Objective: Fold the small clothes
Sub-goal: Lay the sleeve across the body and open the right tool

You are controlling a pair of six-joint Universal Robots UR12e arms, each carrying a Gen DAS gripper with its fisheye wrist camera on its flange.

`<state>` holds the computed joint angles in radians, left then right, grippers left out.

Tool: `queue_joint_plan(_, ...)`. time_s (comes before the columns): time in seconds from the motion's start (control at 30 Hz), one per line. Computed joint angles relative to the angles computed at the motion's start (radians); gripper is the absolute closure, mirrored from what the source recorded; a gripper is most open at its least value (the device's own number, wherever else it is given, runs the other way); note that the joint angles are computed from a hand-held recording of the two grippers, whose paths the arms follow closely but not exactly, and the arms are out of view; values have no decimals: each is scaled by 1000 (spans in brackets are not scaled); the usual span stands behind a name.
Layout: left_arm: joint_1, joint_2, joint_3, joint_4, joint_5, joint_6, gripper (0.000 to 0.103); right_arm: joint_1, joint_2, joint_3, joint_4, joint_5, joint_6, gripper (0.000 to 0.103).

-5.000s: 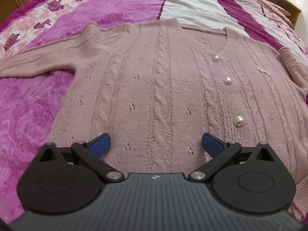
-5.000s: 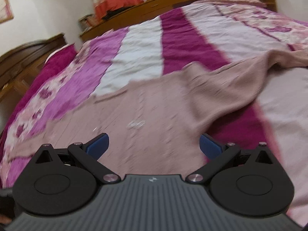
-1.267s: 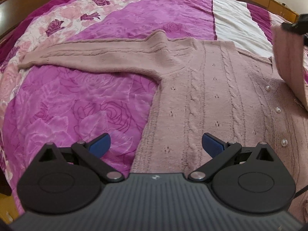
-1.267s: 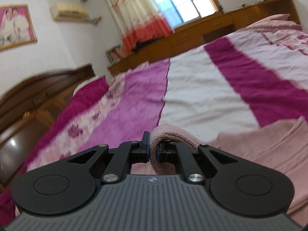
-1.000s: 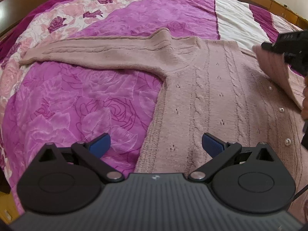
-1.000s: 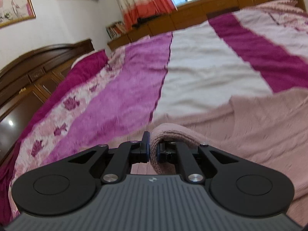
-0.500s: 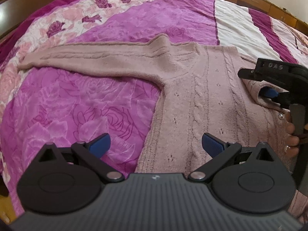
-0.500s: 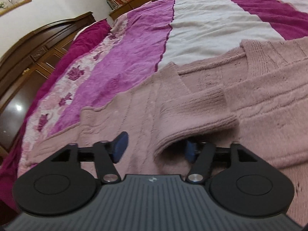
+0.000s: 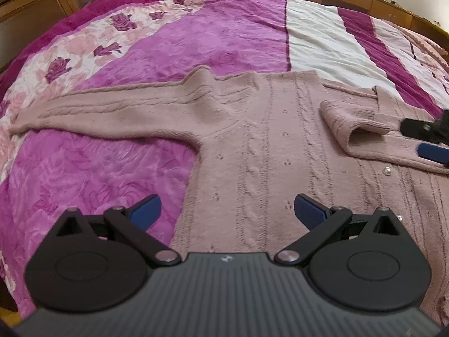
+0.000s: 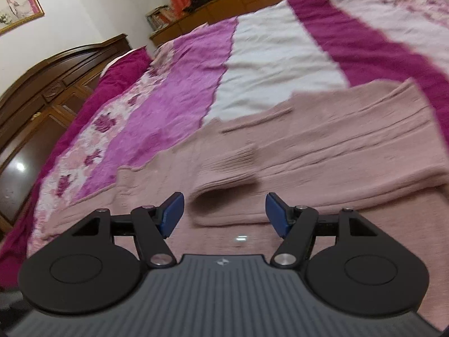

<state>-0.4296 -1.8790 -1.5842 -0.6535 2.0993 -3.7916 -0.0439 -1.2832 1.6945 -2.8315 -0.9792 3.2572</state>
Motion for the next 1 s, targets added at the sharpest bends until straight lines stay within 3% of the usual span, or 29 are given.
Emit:
queue_joint_plan(0.27,-5,-24,32,15,-21,39,0,-40,-45,48,22,-112,-51,32)
queue_joint_plan(0.5,-15,-56,74,28,-38,107,0,-42,-42,72,-38,-190,-52,32)
queue_joint_plan(1.0,-25,-141,183,48,-37,238,1,-36,-15,79,-103,-254,-50,32)
